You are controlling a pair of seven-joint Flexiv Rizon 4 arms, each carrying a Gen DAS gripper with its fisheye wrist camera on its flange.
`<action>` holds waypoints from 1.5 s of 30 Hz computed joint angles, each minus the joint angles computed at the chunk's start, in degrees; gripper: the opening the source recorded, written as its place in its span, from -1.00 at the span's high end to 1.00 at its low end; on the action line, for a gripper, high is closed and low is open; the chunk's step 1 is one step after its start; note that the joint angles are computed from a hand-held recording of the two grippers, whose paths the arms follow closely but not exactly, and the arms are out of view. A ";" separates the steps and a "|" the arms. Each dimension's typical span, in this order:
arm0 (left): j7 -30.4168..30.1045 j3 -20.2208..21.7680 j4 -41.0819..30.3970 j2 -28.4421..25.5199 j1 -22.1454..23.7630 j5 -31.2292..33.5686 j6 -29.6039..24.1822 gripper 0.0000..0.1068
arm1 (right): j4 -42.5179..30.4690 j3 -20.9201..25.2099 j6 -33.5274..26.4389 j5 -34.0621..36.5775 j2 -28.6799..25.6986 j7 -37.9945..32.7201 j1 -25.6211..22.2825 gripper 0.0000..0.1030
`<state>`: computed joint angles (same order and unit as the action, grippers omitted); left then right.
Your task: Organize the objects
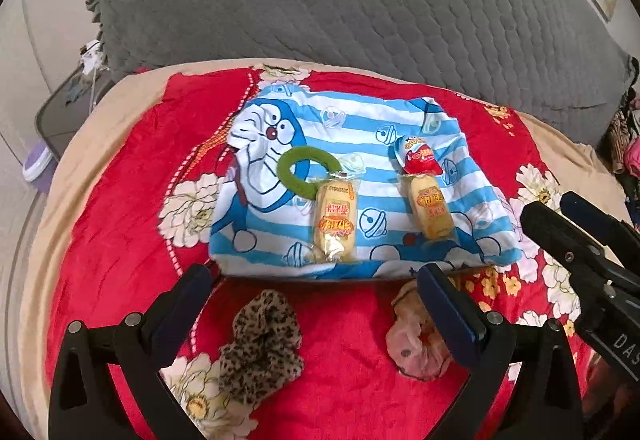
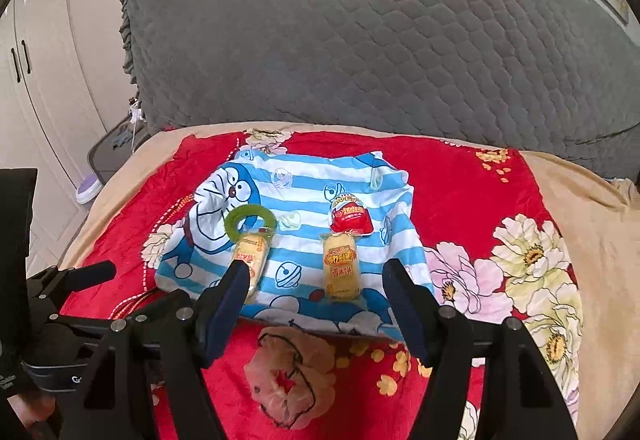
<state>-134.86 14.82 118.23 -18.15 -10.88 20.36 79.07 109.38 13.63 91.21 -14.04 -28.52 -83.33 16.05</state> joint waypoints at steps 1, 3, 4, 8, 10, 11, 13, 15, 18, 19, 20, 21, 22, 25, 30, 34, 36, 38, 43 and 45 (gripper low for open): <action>-1.32 0.94 0.35 0.62 -0.90 0.97 0.03 -0.92 | 0.76 0.19 0.40 0.25 0.71 0.05 -0.15 -0.33; -3.26 1.70 1.13 2.07 -1.84 2.53 -0.81 -0.92 | 1.70 1.70 0.38 0.83 1.78 -0.27 -1.33 -0.34; -3.79 1.59 1.41 2.81 -1.87 3.20 -1.57 -0.92 | 2.30 2.57 0.46 1.25 2.41 -0.49 -2.02 -0.38; -10.40 2.38 2.02 6.42 -3.24 10.77 -3.70 -0.92 | 6.13 2.66 3.20 2.10 5.40 -0.63 -2.06 -0.60; -12.09 1.50 2.67 8.03 -2.83 12.64 -4.70 -0.92 | 7.77 2.35 4.32 2.02 6.63 -0.42 -1.78 -0.61; -12.44 0.87 2.96 8.65 -2.36 13.07 -5.19 -0.92 | 8.61 2.57 4.76 2.05 7.25 -0.29 -1.97 -0.63; -13.27 -0.36 3.76 10.27 -1.57 13.97 -6.52 -0.92 | 9.35 5.10 4.25 2.37 8.00 -0.51 -4.20 -0.63; -14.91 -1.38 4.69 11.95 -0.88 15.59 -7.11 -0.92 | 10.20 6.44 4.54 2.71 8.69 -0.77 -5.37 -0.65; -15.69 -3.32 6.25 14.08 0.66 16.14 -8.34 -0.92 | 11.36 9.54 4.48 3.40 9.84 -1.86 -8.15 -0.70; -16.45 -3.91 6.56 14.68 1.17 16.67 -8.76 -0.92 | 11.69 10.54 4.55 3.71 10.11 -2.34 -9.09 -0.73; -16.59 -4.56 7.08 15.29 1.76 16.62 -8.98 -0.92 | 12.18 10.86 4.84 3.93 10.51 -2.61 -9.37 -0.76; -17.39 -5.10 7.82 16.10 2.33 16.87 -8.74 -0.92 | 12.51 10.83 5.06 4.06 10.88 -2.66 -9.35 -0.79; -18.04 -5.75 8.12 16.58 2.90 17.21 -8.90 -0.92 | 13.05 11.41 5.32 4.31 11.37 -2.89 -9.87 -0.86; -20.05 -8.01 8.74 18.50 4.28 19.21 -10.67 -0.92 | 13.48 15.32 5.12 5.32 11.69 -4.26 -13.27 -0.98; -20.45 -11.94 9.99 21.28 6.58 19.71 -14.00 -0.92 | 16.86 11.80 8.13 5.13 14.25 -3.42 -9.95 -0.98; -21.08 -13.68 11.93 23.06 8.26 19.13 -13.47 -0.92 | 18.43 14.31 9.20 3.55 14.72 -1.85 -12.86 -0.98; -21.96 -14.66 12.64 24.04 8.78 19.54 -14.37 -0.92 | 19.34 14.11 9.81 2.66 15.19 -1.03 -13.00 -0.98; -22.33 -15.35 13.39 24.73 9.23 19.81 -14.48 -0.92 | 20.44 13.09 10.49 1.72 15.74 -0.01 -12.40 -0.98; -24.66 -17.48 14.80 26.74 9.74 22.59 -17.29 -0.92 | 22.44 15.90 11.96 -1.89 15.86 2.66 -16.46 -0.98; -25.78 -17.75 15.66 27.37 9.99 22.78 -17.31 -0.92 | 23.96 13.50 12.96 -2.58 16.89 3.23 -14.40 -0.98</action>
<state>-160.64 -2.94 133.89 9.22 -0.89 43.14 61.76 133.34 27.14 104.17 -16.62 -11.64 -80.09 1.65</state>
